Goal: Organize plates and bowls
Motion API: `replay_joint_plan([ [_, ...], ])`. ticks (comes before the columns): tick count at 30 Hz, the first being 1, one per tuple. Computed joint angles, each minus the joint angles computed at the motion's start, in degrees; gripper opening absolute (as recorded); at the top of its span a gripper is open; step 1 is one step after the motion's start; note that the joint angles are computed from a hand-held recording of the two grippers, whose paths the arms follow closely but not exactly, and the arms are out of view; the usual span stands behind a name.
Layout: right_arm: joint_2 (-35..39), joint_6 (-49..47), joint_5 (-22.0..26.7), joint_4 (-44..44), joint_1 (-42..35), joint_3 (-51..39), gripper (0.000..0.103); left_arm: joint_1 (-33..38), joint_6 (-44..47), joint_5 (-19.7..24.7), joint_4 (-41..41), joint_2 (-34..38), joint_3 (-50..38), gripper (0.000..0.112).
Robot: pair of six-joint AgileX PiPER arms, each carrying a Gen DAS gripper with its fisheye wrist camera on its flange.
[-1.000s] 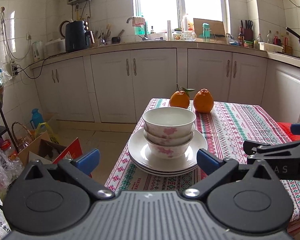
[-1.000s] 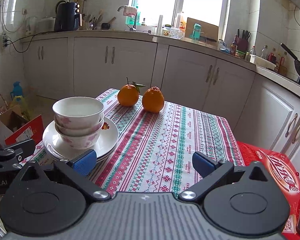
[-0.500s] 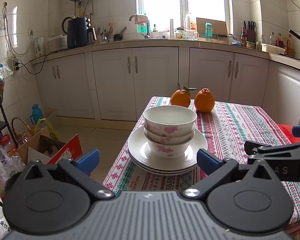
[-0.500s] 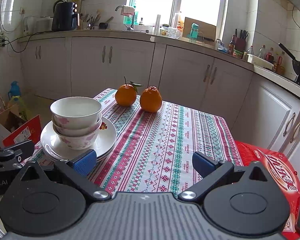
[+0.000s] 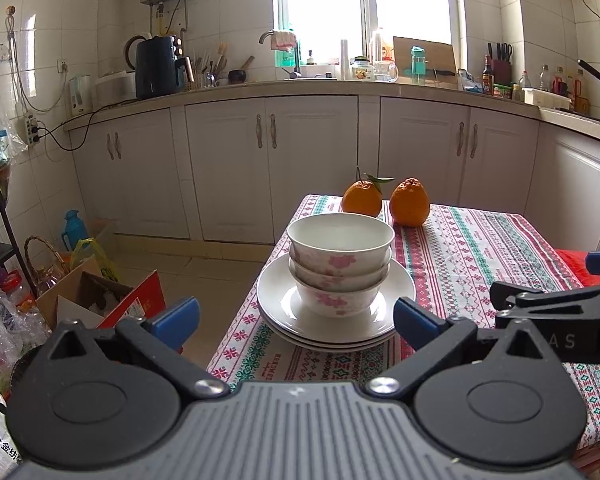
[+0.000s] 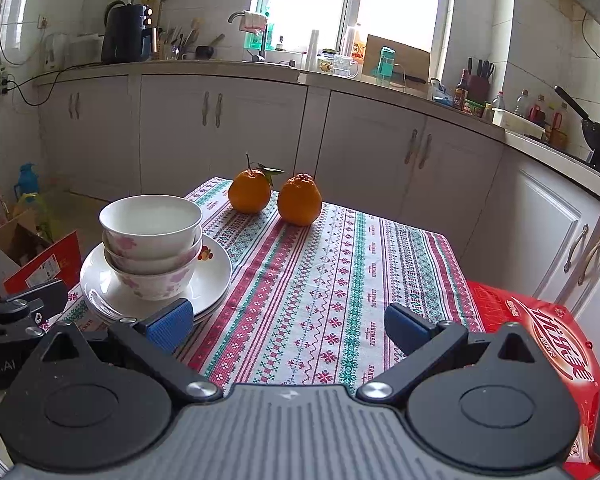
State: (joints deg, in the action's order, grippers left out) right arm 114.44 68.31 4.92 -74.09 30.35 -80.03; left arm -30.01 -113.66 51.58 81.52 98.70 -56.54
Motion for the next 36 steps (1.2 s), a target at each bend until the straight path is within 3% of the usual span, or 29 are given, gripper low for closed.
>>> replay_joint_plan([
  [18, -0.4, 8.5, 0.2, -8.4, 0.1, 0.8, 0.103, 0.0, 0.0, 0.0, 0.1, -0.3, 0.2, 0.102],
  [36, -0.5, 11.2, 0.5, -11.0, 0.2, 0.9, 0.103, -0.4, -0.1, 0.6, -0.1, -0.1, -0.1, 0.102],
])
